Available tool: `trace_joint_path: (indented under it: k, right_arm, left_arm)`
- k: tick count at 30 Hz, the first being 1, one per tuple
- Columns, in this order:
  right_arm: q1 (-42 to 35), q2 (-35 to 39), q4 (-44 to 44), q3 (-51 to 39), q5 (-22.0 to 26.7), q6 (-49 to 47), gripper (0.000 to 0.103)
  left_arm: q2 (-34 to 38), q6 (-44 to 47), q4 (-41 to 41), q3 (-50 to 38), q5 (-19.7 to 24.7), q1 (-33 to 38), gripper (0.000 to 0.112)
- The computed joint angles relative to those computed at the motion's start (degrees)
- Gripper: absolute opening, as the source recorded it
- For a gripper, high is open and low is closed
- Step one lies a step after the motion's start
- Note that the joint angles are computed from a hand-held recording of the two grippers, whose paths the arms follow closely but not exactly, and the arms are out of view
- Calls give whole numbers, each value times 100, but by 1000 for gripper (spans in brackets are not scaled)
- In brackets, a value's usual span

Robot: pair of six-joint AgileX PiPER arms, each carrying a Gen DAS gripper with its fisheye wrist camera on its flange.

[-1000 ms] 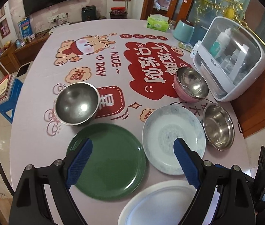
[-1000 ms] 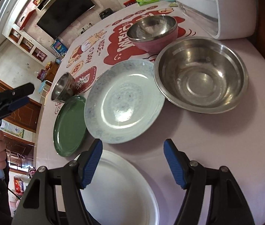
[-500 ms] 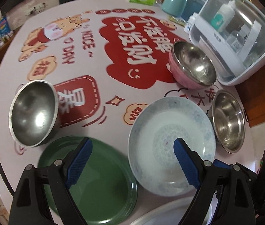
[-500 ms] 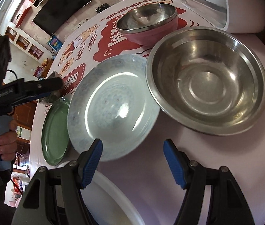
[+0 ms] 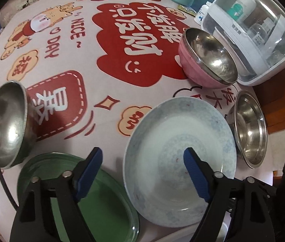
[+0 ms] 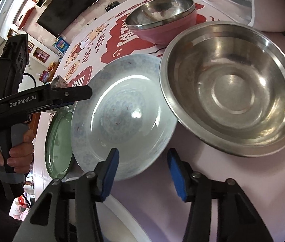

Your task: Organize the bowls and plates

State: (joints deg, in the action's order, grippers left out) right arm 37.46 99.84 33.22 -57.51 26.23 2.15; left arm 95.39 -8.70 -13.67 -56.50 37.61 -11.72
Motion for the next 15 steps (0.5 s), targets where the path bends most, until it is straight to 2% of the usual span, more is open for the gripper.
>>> trace_joint_path:
  k: [3, 5, 7, 11, 15]
  right_arm:
    - [-7, 27, 71, -4, -25, -120, 41]
    - [-13, 33, 111, 11, -47, -181, 37]
    - [-15, 33, 143, 20, -55, -207, 37]
    - [-66, 27, 409, 69, -89, -458, 36]
    - [-131, 30, 688, 130, -130, -715, 34]
  left_arm:
    - [101, 128, -189, -35, -16, -6, 70]
    - [154, 157, -223, -45, -49, -19, 69]
    - [216, 184, -254, -52, -101, -39, 67]
    - [401, 210, -284, -128, -101, -45, 54]
    - [565, 172, -296, -173, -160, -74, 49]
